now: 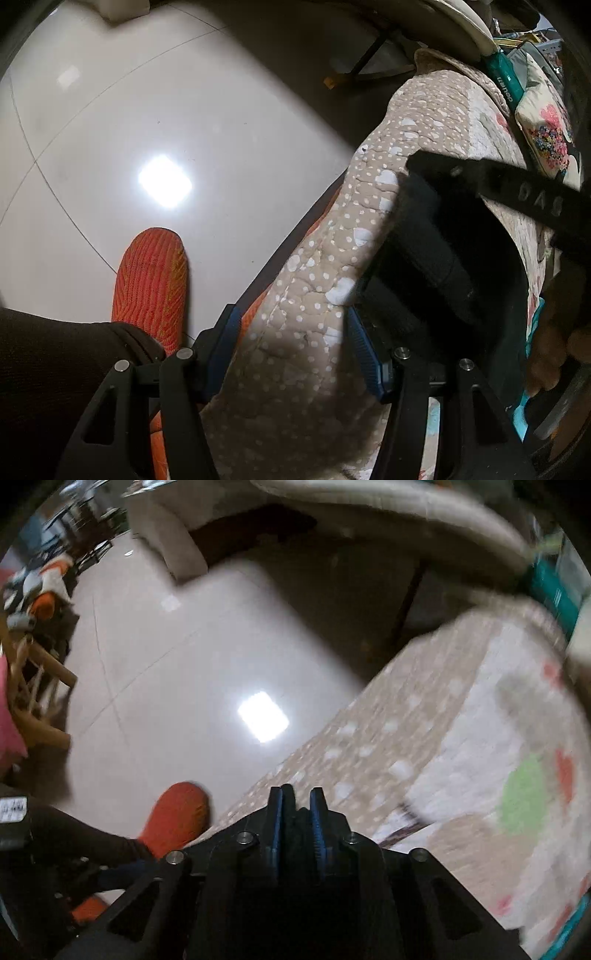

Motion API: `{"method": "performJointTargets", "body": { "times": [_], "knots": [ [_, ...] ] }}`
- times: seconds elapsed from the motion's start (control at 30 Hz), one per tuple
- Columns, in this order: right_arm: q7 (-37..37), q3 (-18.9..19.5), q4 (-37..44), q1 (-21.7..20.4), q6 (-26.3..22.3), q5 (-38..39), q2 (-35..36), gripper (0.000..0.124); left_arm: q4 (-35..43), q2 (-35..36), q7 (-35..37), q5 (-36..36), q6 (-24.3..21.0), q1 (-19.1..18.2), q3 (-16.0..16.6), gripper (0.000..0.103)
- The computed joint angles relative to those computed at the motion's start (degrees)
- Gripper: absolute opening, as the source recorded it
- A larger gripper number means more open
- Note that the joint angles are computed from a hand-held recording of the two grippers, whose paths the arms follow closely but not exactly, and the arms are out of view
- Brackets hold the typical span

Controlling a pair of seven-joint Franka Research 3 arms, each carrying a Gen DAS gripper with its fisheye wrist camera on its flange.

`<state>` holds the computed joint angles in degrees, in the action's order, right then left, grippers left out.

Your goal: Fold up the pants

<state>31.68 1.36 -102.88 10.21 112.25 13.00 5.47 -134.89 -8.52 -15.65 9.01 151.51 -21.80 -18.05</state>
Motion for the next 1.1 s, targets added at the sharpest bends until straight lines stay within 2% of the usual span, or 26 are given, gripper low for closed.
{"method": "performJointTargets", "body": {
  "times": [0.07,0.23,0.3,0.37,0.4,0.43,0.5,0.63,0.7,0.77,0.83,0.93,1.03,1.1],
  "knots": [
    [-0.5,-0.2,0.5,-0.5,-1.7,2.1,-0.2,0.045,-0.8,-0.7,-1.1,0.6,0.5,0.2,-0.2,0.058],
    [-1.5,-3.8,3.8,-5.7,-4.1,14.7,-3.8,0.046,-3.1,-4.6,-9.7,6.7,-0.7,2.1,-1.9,0.058],
    [-1.3,-5.6,3.8,-8.2,-3.9,17.2,-5.3,0.046,-2.6,-6.4,-12.8,10.6,-4.1,3.2,-3.1,0.058],
    [-2.2,-7.4,1.4,-10.9,-1.2,17.8,-7.7,0.046,-0.3,-6.7,-14.2,14.6,-7.7,4.0,-4.1,0.058],
    [-2.4,-8.2,-0.3,-12.1,0.8,17.3,-8.8,0.046,3.0,-5.4,-12.9,17.1,-11.7,4.2,-4.6,0.058],
    [-1.8,-9.1,-1.8,-13.4,2.1,16.4,-9.4,0.046,5.0,-4.3,-11.9,18.2,-13.2,3.9,-4.4,0.058],
    [2.0,-10.8,-1.4,-16.0,0.7,16.2,-7.7,0.046,10.8,0.0,-8.0,19.8,-14.9,3.1,-3.8,0.06],
    [8.4,-12.5,0.0,-20.4,-1.1,15.5,-3.7,0.046,24.4,12.0,6.1,17.8,-21.9,0.1,-2.0,0.06],
    [11.4,-12.8,-2.6,-21.8,2.1,10.7,-4.3,0.046,28.1,15.5,9.0,17.3,-26.1,-1.7,-1.1,0.06],
    [9.2,-13.8,-3.7,-24.0,1.6,11.4,-5.0,0.04,27.2,15.4,9.5,17.5,-26.1,-3.0,-0.5,0.061],
    [11.0,-13.3,-4.5,-24.4,3.2,5.6,-6.3,0.041,27.0,15.0,11.5,17.5,-27.6,-3.9,-0.3,0.067],
    [12.8,-12.7,-5.0,-24.4,4.4,0.3,-7.8,0.043,23.3,12.3,14.3,13.8,-24.8,-3.4,0.1,0.068],
    [12.2,-12.7,0.1,-24.3,1.3,5.9,-5.8,0.043,21.4,10.8,12.2,15.2,-23.5,-3.7,0.0,0.069],
    [9.7,-12.1,2.9,-23.8,2.3,10.5,-4.5,0.043,20.4,10.0,8.0,17.5,-22.1,-4.0,-0.2,0.069]
  ]
}}
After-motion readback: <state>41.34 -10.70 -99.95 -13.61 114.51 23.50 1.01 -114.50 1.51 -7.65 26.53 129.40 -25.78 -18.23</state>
